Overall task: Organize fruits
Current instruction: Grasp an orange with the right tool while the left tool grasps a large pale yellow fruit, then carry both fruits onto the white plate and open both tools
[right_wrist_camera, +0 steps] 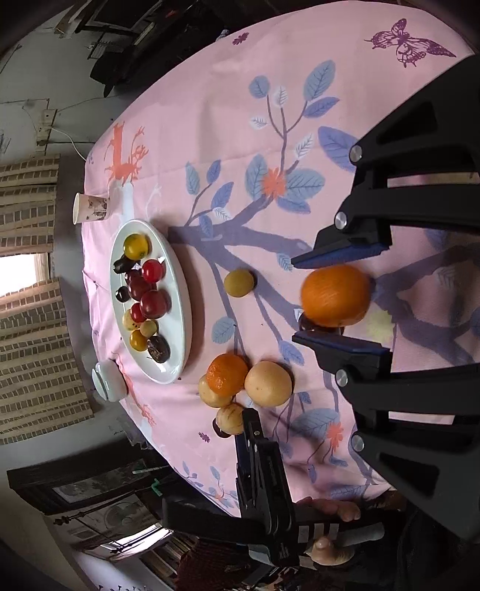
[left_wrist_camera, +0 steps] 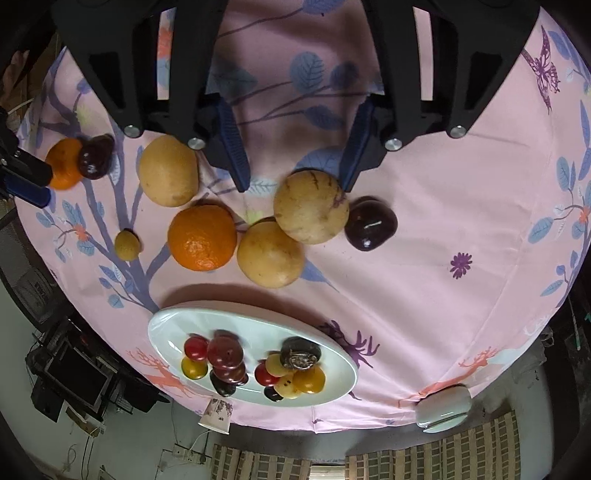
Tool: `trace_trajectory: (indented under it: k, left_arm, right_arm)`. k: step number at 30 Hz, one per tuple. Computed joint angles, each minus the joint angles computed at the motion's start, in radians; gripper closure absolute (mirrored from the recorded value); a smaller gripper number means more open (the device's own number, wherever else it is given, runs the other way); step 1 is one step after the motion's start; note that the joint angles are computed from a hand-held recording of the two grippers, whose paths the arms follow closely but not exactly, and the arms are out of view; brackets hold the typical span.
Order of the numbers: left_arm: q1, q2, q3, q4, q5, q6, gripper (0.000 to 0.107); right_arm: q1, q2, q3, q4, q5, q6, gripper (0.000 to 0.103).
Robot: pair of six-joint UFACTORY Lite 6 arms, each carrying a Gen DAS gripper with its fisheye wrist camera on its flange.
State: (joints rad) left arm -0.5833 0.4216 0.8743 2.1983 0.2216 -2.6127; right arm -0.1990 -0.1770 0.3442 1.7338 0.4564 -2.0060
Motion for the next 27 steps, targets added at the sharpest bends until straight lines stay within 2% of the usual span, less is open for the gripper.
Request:
trace_trajectory:
  k: [2,5,8,9,10,12,15,18,19,23,27]
  left_arm:
    - [0.008,0.036,0.037,-0.06,0.001,0.054,0.056]
    - [0.029,0.069,0.073,0.005,-0.013,-0.009,0.056]
    - [0.013,0.093,0.103,-0.1,0.009,0.096,0.056]
    - [0.006,0.095,0.103,-0.131,0.021,0.121,0.064]
    - [0.004,0.09,0.095,-0.119,0.032,0.109,0.066]
    - [0.01,0.071,0.071,-0.016,0.016,0.012,0.066]
    - [-0.007,0.047,0.036,0.051,0.03,-0.05,0.066]
    - [-0.029,0.012,-0.01,0.116,0.048,-0.115,0.066]
    - [-0.034,-0.004,-0.03,0.148,0.052,-0.151,0.066]
    - [-0.05,-0.075,-0.114,0.277,0.067,-0.285,0.066]
    - [-0.058,-0.151,-0.193,0.391,0.081,-0.395,0.066]
  right_arm:
    - [-0.045,0.004,-0.002,-0.024,0.034,-0.002,0.068]
    - [-0.082,0.046,0.018,-0.037,0.055,-0.018,0.068]
    - [-0.09,0.114,0.048,-0.042,0.059,-0.03,0.07]
    - [-0.097,0.116,0.046,-0.046,0.073,-0.031,0.07]
    - [-0.104,0.112,0.041,-0.056,0.082,-0.026,0.07]
    - [-0.102,0.085,0.021,-0.045,0.076,-0.041,0.069]
    - [-0.103,0.08,0.012,-0.003,0.068,-0.081,0.068]
    - [-0.064,0.042,0.003,0.048,-0.003,-0.095,0.067]
    - [-0.051,0.022,-0.006,0.069,-0.03,-0.109,0.064]
    - [-0.041,-0.044,-0.038,0.142,-0.115,-0.161,0.045]
    - [-0.062,-0.061,-0.053,0.191,-0.169,-0.21,0.045]
